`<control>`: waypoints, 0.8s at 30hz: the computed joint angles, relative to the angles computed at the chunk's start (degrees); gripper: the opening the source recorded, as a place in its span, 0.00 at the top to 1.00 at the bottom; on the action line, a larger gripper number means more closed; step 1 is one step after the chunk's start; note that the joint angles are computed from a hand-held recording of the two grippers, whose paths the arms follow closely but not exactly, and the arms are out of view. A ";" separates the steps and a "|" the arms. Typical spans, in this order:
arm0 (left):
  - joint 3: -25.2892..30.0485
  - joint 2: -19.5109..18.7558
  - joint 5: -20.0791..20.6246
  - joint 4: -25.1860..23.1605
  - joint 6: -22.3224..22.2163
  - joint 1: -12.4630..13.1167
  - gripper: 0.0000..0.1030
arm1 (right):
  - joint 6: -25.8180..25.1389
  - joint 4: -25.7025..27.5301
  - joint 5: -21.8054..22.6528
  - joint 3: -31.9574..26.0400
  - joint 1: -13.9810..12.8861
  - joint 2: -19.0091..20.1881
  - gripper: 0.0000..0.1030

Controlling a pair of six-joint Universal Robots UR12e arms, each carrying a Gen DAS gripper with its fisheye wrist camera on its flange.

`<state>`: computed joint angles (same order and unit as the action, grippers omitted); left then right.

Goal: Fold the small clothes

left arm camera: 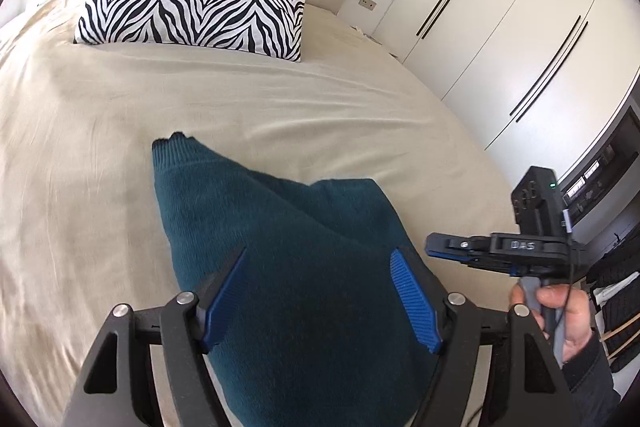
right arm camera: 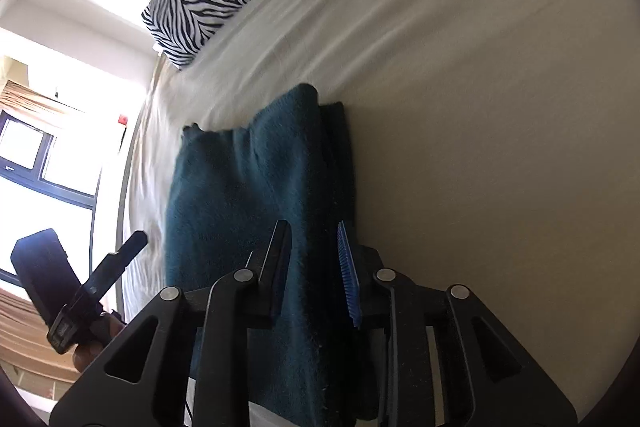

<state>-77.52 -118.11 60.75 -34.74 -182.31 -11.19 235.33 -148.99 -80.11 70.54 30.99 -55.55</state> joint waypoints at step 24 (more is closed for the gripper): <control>2.89 -2.38 1.84 -8.02 0.08 0.56 0.53 | 6.47 -13.12 7.23 -2.00 -1.87 4.35 0.77</control>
